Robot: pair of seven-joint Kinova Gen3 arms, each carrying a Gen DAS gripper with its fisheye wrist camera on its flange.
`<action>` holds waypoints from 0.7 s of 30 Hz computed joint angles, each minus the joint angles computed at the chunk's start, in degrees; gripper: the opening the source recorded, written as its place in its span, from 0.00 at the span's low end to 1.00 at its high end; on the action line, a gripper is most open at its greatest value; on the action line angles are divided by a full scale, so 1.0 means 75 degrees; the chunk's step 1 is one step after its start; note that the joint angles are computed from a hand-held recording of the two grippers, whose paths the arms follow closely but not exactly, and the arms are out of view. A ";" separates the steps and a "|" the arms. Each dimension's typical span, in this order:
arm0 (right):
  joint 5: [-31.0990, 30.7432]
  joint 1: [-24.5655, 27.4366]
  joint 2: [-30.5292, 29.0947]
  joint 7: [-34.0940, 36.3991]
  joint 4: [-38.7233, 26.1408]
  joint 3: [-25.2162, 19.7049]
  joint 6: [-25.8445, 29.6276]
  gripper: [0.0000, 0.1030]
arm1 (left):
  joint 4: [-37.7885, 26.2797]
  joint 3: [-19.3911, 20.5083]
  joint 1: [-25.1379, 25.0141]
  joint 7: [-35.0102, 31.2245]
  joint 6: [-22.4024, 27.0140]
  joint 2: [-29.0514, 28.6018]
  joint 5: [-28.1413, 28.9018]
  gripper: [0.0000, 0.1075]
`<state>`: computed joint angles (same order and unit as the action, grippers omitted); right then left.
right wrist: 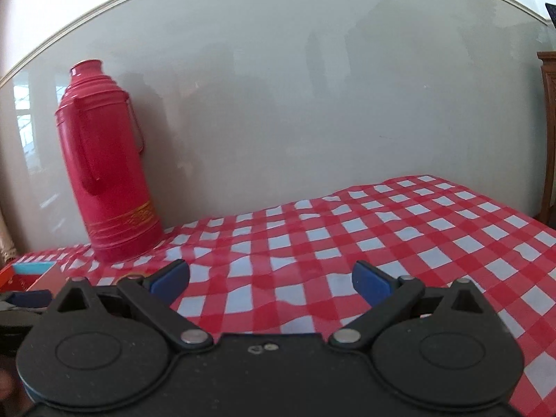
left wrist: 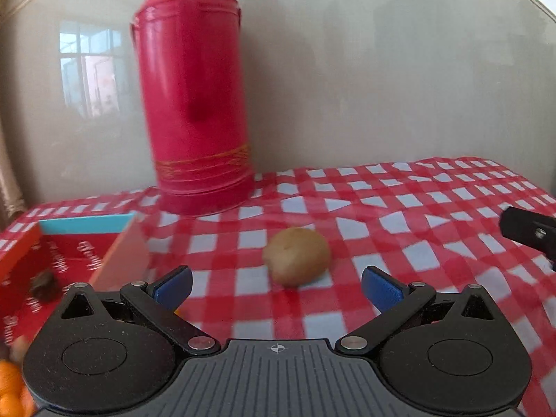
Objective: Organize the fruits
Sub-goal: 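Grasp the brown kiwi with the left gripper, then carry the kiwi into the box and open the left gripper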
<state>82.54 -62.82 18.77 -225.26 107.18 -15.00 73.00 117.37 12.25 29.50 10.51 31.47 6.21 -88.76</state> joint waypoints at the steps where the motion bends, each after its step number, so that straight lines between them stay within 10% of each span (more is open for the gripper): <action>1: 0.0012 0.0046 -0.0004 0.0021 0.0021 0.0022 -0.0037 0.92 | -0.0206 0.0005 -0.0019 -0.0192 0.0019 0.0174 0.0177 0.95; 9: 0.0011 0.0551 0.0004 0.0129 0.0120 0.0160 -0.0634 0.92 | -0.0905 -0.0398 0.0148 -0.0303 -0.0077 0.0947 0.0377 0.92; 11: 0.0008 0.0604 -0.0006 0.0127 0.0158 0.0172 -0.0700 0.92 | -0.1057 -0.0479 0.0140 -0.0573 -0.0220 0.1042 0.0690 0.51; 21: -0.0421 0.0678 -0.0036 0.0206 0.0010 0.0207 -0.0803 0.92 | -0.0705 -0.0696 0.0487 -0.0232 -0.0341 0.0707 0.0569 0.51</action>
<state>79.39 -57.73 18.50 -223.71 107.26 -13.45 66.98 112.08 7.03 33.15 8.77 28.91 11.51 -84.49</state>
